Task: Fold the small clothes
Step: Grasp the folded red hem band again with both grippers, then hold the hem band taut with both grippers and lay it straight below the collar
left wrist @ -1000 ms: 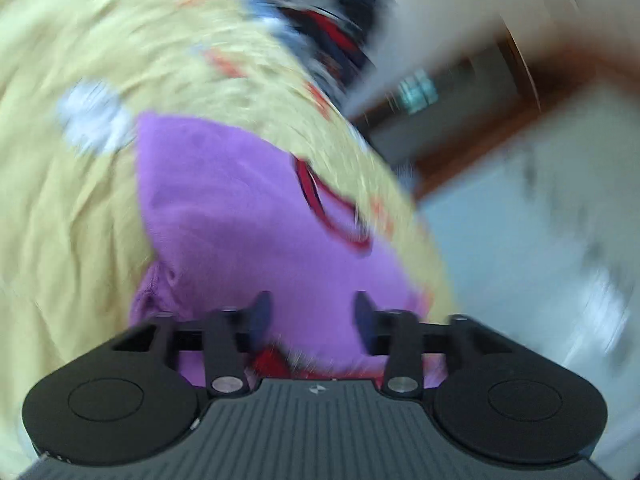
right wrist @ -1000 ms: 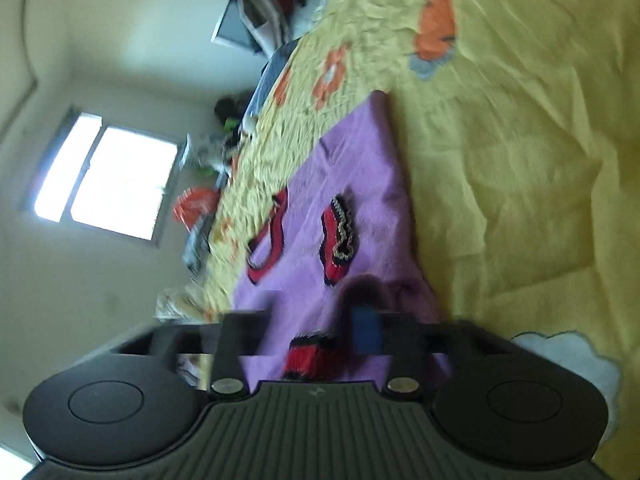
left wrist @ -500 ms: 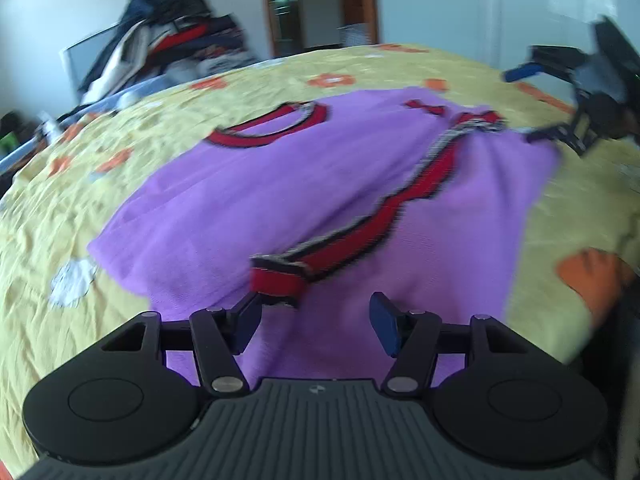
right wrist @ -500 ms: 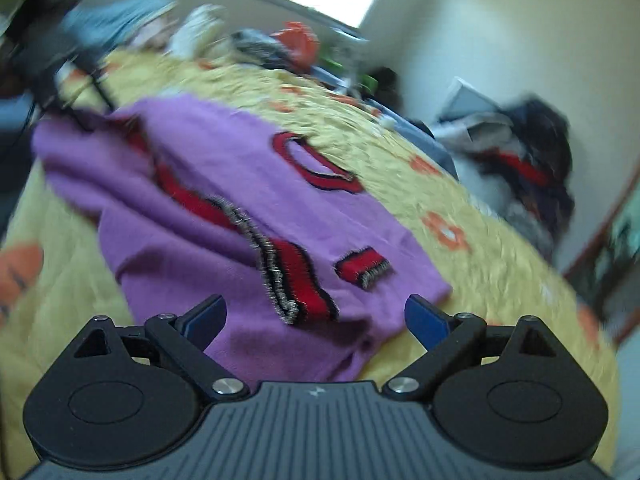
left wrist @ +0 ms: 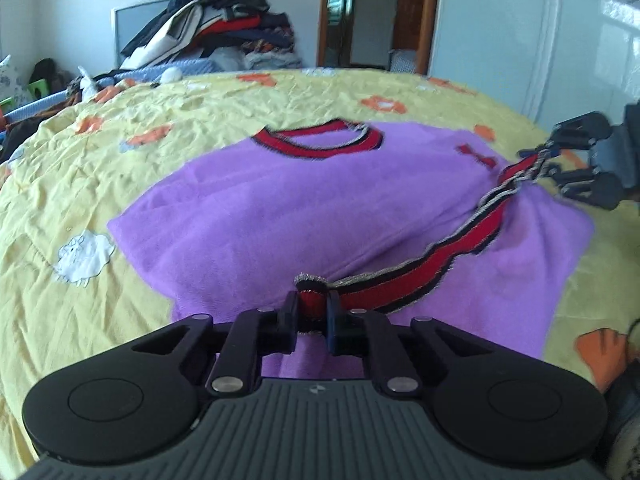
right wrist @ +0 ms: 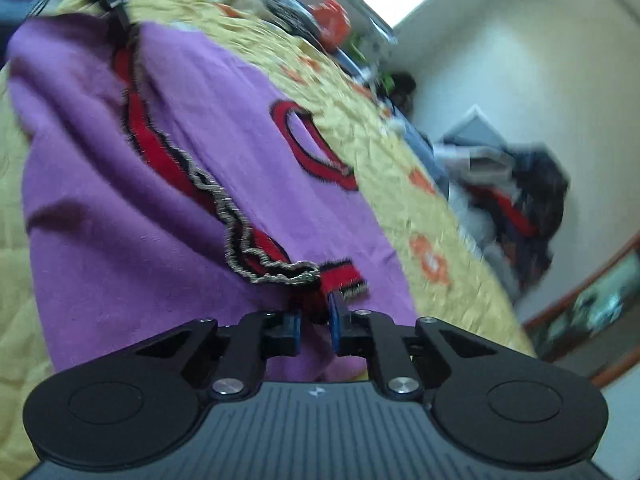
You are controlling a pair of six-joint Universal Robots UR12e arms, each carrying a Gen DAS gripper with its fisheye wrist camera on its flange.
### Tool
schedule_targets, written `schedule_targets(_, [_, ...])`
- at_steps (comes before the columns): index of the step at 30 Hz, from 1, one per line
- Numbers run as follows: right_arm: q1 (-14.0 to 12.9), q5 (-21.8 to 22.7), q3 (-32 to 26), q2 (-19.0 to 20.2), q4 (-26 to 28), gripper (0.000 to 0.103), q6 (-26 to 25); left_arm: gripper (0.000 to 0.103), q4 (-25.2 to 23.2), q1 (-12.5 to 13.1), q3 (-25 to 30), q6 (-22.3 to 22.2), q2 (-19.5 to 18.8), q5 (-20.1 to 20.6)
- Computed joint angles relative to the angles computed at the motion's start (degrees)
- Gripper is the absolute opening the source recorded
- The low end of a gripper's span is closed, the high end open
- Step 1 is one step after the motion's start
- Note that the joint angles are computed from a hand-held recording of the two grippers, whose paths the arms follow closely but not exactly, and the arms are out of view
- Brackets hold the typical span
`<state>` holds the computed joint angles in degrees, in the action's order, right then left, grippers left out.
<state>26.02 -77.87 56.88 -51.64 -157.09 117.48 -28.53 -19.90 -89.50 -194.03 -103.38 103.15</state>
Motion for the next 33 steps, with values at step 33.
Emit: schedule_targets(33, [-4.9,16.5,-26.4,12.2,16.2,0.005,49.0,0.008,5.7,5.2,3.3,-4.7,-2.0,2.2])
